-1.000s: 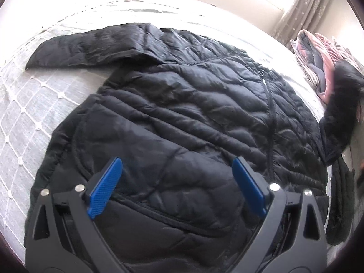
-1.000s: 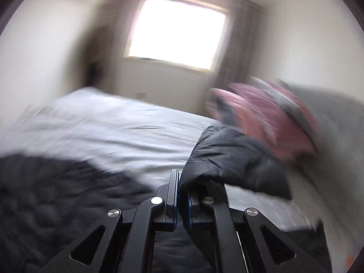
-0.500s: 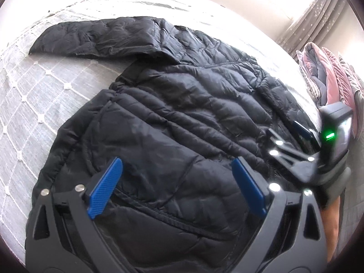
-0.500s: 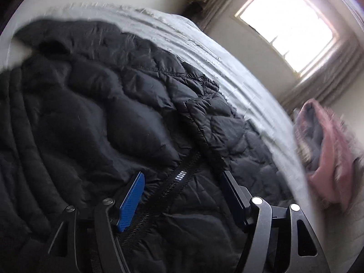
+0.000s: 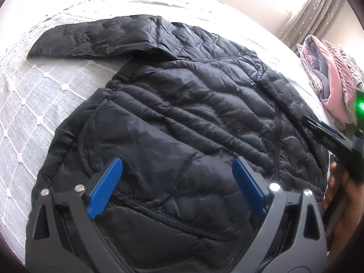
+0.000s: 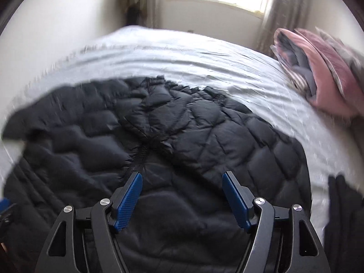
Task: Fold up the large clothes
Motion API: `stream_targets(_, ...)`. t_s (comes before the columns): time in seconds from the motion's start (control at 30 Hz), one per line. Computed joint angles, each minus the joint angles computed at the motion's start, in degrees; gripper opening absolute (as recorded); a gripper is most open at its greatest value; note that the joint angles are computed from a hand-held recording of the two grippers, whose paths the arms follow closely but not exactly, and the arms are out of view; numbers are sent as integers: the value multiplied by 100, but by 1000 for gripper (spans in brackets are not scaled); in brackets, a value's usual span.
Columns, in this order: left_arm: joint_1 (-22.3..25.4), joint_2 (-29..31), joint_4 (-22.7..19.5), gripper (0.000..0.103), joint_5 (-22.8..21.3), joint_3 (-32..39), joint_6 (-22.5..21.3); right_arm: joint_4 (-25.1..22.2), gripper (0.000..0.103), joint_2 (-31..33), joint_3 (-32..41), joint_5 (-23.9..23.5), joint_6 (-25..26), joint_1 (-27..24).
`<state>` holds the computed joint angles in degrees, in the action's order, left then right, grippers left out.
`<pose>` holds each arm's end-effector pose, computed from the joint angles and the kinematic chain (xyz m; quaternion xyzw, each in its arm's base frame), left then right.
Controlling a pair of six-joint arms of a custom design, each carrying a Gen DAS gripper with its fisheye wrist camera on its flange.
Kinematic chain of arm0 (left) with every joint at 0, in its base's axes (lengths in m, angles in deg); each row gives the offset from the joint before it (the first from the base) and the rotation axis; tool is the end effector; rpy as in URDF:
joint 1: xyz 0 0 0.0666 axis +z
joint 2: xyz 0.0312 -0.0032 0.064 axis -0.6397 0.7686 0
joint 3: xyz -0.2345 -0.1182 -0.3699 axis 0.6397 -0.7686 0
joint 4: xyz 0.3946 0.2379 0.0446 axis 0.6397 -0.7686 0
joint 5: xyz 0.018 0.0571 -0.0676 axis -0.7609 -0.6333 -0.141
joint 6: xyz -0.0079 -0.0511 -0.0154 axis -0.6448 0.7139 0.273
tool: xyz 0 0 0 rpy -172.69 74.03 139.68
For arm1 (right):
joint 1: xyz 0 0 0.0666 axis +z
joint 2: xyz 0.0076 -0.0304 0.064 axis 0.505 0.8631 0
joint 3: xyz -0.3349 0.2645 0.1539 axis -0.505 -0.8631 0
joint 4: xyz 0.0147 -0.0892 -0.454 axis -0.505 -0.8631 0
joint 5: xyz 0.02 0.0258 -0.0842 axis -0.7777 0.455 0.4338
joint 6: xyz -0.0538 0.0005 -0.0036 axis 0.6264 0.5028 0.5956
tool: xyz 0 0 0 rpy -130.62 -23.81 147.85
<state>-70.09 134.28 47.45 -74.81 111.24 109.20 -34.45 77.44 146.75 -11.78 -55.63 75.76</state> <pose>0.3721 -0.2176 0.3423 0.0031 0.9600 -0.1342 0.2459 0.3955 0.3704 0.3690 0.1298 0.9371 -0.1354 0.2943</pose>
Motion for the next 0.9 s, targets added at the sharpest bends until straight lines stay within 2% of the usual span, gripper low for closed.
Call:
stream_targets(0.03, 28, -14, 5, 97, 21, -7, 21, 75, 74, 128, 92, 17, 245, -58)
stream_targets(0.13, 158, -54, 29, 97, 173, -21, 60, 143, 74, 457, 265, 117, 441, -175)
stream_targets(0.23, 268, -42, 12, 97, 391, 6, 28, 368, 74, 752, 376, -60, 778, -302)
stream_targets(0.4, 393, -44, 5, 97, 465, 0, 184, 641, 73, 936, 318, -176, 919, -373)
stream_targets(0.47, 417, -29, -6, 97, 535, -7, 197, 755, 61, 947, 216, -469, 1049, -438)
stream_targets(0.5, 423, -20, -6, 97, 550, -4, 196, 972, 56, 852, 73, -705, 1132, -464)
stream_targets(0.53, 431, -18, -1, 97, 559, -6, 183, 1100, 41, 786, -4, -833, 1148, -496)
stream_targets(0.57, 436, -17, -1, 97, 554, -3, 175, 1145, 23, 702, -62, -940, 1083, -509)
stream_targets(0.6, 450, -9, 2, 97, 549, 3, 173, 1136, 22, 614, -106, -1006, 971, -502)
stream_targets(0.7, 505, -28, 36, 97, 528, -3, 206, 1606, 22, 115, -450, -1165, 689, -350)
stream_targets(0.77, 570, -35, 24, 97, 548, -3, 189, 1465, 23, -98, -506, -1082, 375, -143)
stream_targets(0.8, 626, -39, 25, 97, 571, -8, 197, 1378, 23, -246, -554, -919, 54, 38)
stream_targets(0.9, 868, -35, 26, 97, 661, -9, 225, 1606, 27, -788, -844, -841, -1045, 599)
